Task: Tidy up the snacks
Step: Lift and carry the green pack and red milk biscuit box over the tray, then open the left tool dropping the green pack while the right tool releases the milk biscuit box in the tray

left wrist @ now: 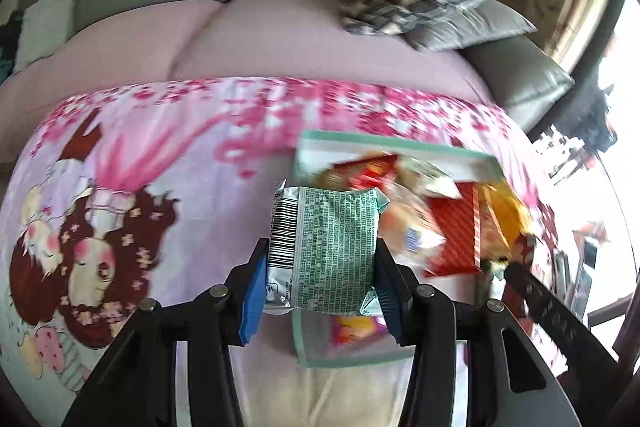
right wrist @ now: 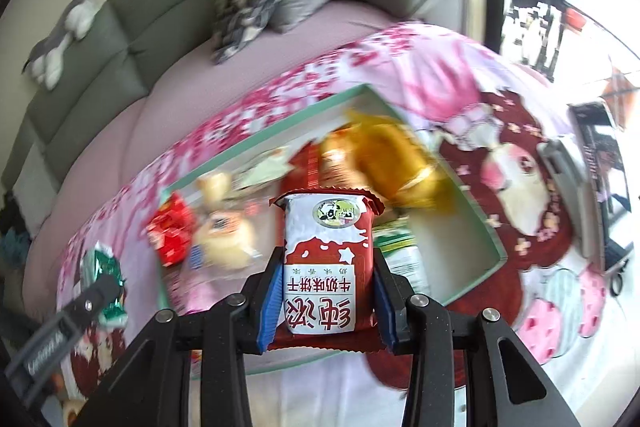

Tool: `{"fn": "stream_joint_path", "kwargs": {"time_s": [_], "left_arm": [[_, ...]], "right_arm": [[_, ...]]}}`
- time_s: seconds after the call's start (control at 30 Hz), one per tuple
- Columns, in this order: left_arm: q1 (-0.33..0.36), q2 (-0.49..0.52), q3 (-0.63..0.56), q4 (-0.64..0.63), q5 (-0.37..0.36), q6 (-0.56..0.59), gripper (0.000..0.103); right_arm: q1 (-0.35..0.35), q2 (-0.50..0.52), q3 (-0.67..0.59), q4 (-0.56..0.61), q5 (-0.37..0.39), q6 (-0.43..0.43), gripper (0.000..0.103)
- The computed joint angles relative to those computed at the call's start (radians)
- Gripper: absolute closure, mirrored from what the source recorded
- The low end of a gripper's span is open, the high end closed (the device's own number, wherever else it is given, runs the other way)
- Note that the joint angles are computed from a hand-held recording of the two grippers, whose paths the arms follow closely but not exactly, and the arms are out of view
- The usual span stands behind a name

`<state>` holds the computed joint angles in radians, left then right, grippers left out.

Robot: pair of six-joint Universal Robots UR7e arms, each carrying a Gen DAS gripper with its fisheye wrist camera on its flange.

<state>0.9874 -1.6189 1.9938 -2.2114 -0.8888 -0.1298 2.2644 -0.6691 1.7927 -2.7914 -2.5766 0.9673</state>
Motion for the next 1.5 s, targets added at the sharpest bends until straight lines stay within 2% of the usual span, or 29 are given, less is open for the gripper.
{"fn": "stream_joint_path", "kwargs": {"time_s": [0.2,0.9,1.2,1.5], "left_arm": [[-0.033,0.012,0.031,0.006,-0.044,0.015,0.052],[-0.031,0.066,0.063,-0.046,-0.049,0.058,0.052],[-0.028,0.098,0.06,-0.054,-0.076,0.092,0.052],[0.011,0.121,0.044,-0.032,-0.102,0.071,0.052]], "right_arm": [[-0.008,-0.026,0.029,0.007,-0.016,0.021,0.061],[-0.011,-0.005,0.012,0.004,0.001,-0.029,0.061],[-0.017,-0.009,0.014,0.034,-0.006,0.004,0.061],[-0.029,0.01,0.012,-0.039,0.023,-0.058,0.061]]}}
